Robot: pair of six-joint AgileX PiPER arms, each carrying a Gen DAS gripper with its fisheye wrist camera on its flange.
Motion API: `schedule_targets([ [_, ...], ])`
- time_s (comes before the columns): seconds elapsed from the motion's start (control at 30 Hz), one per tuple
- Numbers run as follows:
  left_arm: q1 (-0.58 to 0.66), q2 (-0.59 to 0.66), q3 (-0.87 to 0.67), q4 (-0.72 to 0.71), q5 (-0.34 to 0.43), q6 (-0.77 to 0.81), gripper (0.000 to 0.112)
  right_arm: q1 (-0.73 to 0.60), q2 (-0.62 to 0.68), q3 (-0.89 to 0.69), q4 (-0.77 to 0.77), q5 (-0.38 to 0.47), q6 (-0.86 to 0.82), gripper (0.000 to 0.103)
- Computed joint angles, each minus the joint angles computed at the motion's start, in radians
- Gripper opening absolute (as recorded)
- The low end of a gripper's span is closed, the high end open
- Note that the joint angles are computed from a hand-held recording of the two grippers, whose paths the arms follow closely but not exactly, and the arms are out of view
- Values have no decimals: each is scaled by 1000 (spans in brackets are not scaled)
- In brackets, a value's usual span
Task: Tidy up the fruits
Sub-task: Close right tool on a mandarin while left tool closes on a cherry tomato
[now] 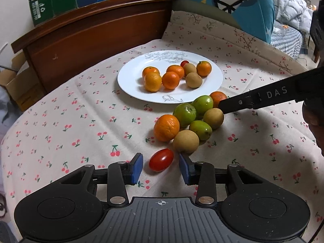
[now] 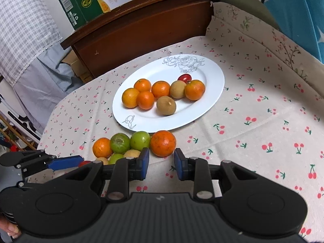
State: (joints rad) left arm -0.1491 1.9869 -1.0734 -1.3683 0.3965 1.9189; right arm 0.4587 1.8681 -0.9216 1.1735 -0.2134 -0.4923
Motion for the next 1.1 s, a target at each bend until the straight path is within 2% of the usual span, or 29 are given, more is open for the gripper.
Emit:
schedule_targets([
  [0.3,8,20,-17,4,45,20,35,-6,23,-22,23,-11,-39,30],
  [0.5,12,20,-21,35,69,-12,24,-8,27,-25,11,-9,-34,31],
  [0.8,12,9,-8,43,53,-28,23,-16,26,-24,-21,-1,9,31],
  [0.9,12,3,5,24,47,-13,22,-14,31,-24,-41,-5,31,31],
  [0.97,9,-4,20,-11,37,21,17,-18,31,-22,-69,0,60,29],
  [1.1,1,-17,41,-52,11,42,17,-14,25,-14,-76,-6,67,28],
])
